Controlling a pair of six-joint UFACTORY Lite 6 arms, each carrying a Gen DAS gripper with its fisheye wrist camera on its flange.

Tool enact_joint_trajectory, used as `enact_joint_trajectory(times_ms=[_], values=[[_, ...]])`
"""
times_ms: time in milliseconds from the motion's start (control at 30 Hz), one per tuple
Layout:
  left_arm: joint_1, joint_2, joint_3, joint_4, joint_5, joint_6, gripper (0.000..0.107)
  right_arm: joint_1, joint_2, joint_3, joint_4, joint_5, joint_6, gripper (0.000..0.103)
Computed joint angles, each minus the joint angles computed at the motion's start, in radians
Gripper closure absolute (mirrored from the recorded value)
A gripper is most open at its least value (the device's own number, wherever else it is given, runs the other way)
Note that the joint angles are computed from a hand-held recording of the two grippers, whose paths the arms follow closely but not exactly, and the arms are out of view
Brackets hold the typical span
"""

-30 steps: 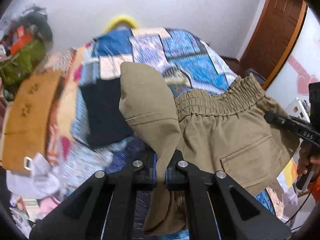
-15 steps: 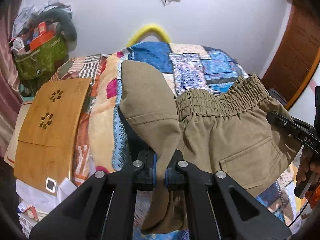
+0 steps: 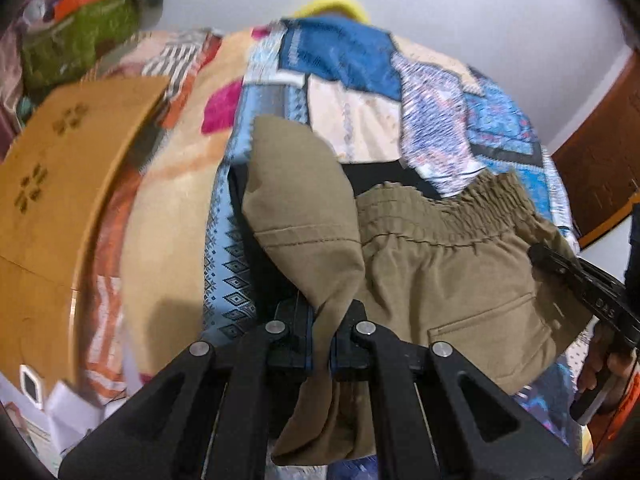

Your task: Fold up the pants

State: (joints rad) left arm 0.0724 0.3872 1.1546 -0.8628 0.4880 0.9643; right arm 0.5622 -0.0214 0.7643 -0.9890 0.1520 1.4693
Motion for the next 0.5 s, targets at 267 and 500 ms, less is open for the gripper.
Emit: enact_joint_trajectory(times_ms=[267,500], values=[[0.053,0.129,-0.007,-0.042,-0.054,0.064,0.087,0.082,0.05,-0.036,-0.161,0.139,0.159,0.074],[0.092,-0.042,-0.177,0.089,-0.131,0.015,0.081,0.196,-0.153,-0.138,-0.053,0.284,0.106,0.065]])
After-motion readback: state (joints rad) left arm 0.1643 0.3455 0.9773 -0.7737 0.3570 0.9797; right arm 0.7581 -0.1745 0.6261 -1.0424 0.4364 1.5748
